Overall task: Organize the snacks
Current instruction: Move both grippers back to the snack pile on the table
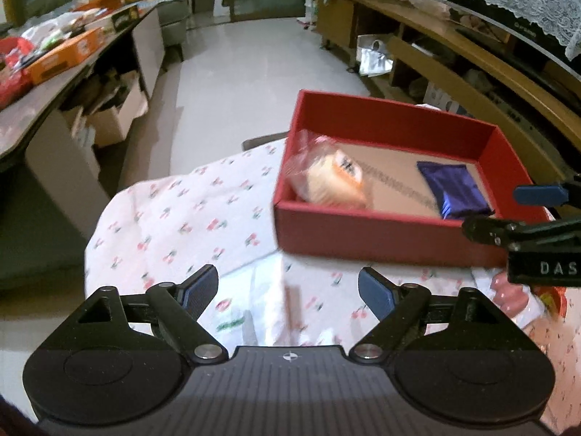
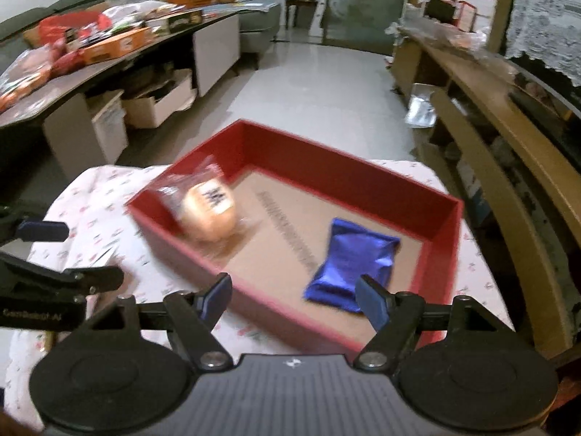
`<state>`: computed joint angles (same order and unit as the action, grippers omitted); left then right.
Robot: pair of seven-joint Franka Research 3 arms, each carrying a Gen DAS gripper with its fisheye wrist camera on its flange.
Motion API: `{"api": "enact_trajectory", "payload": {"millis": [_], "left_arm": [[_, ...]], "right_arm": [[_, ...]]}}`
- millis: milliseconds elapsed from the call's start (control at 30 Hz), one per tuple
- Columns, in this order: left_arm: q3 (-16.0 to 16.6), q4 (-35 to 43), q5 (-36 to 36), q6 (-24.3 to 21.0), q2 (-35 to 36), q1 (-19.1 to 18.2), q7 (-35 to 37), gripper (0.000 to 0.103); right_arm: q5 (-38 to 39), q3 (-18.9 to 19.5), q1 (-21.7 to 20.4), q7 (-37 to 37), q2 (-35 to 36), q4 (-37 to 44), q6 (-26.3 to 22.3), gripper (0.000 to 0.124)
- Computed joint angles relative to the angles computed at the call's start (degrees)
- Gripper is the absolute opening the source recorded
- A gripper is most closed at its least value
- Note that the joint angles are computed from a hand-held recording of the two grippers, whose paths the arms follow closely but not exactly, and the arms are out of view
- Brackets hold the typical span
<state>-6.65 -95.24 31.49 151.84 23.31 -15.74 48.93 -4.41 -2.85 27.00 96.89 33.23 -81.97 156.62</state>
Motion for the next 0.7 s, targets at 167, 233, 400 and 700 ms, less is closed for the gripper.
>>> {"api": "enact_trajectory", "payload": {"millis": [167,233,400,700], "left_arm": [[-1.5,-5.3,-4.8,1.7,-3.2,2.8,1.0,0.09],[-1.1,-5.9,-5.4,1.1,-3.5,3.0,0.2,0.09],[-1.8,-6.8,-8.0,-0.9,-3.9,4.3,0.7,0.09],[-5.6,-14.5,-14.5,3.8,-7.7,7.3,17.3,0.09]], "right_arm": [[0.6,1.7,0.5,-2.5,-1.4,-2.6,-0.1,0.084],[0.9,2.1,0.8,-3.2,-1.3,-2.5,-0.7,0.084],[1.8,2.7,0.9,-4.3,-1.5,-2.7,-0.6,0.084],[3.3,3.7,0.5,-7.7,-2.5,-4.2,-0.8,0.084]]}}
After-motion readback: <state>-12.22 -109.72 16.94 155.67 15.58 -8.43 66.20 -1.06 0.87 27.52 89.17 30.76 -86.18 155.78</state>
